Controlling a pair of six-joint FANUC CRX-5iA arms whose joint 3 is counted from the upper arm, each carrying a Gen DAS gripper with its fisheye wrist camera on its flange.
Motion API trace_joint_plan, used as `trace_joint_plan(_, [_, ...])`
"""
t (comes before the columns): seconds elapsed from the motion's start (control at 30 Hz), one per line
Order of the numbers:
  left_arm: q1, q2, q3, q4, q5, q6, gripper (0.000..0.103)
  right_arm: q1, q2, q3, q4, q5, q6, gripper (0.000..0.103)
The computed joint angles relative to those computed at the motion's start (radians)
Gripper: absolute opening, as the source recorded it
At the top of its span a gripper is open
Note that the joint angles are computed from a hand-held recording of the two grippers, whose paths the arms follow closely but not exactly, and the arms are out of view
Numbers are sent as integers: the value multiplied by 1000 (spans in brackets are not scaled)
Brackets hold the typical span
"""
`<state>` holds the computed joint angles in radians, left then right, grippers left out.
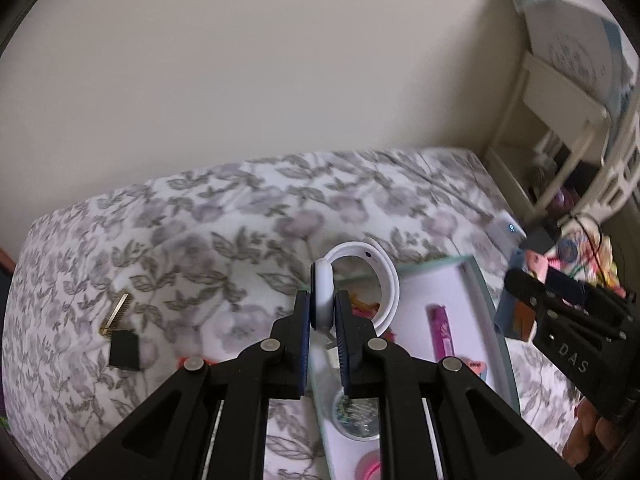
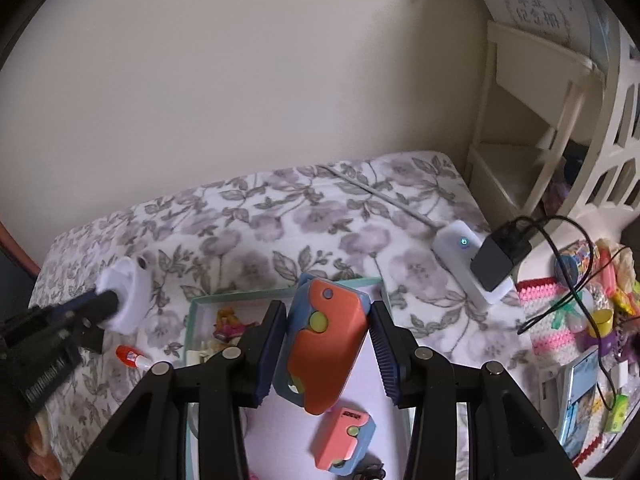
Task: Organize rigid objects
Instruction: 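Carry the orange comb and white ring over the white tray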
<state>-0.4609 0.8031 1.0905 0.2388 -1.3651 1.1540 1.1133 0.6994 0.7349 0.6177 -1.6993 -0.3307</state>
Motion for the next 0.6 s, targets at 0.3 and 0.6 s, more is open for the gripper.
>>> trace_joint_plan(0.3, [-60, 41, 7, -35, -99, -49, 13, -28, -31, -83, -129, 55, -14, 46])
trace_joint_plan(0.6, [-89, 85, 36, -75, -161, -47, 13, -40, -63, -165, -201, 120, -46, 46])
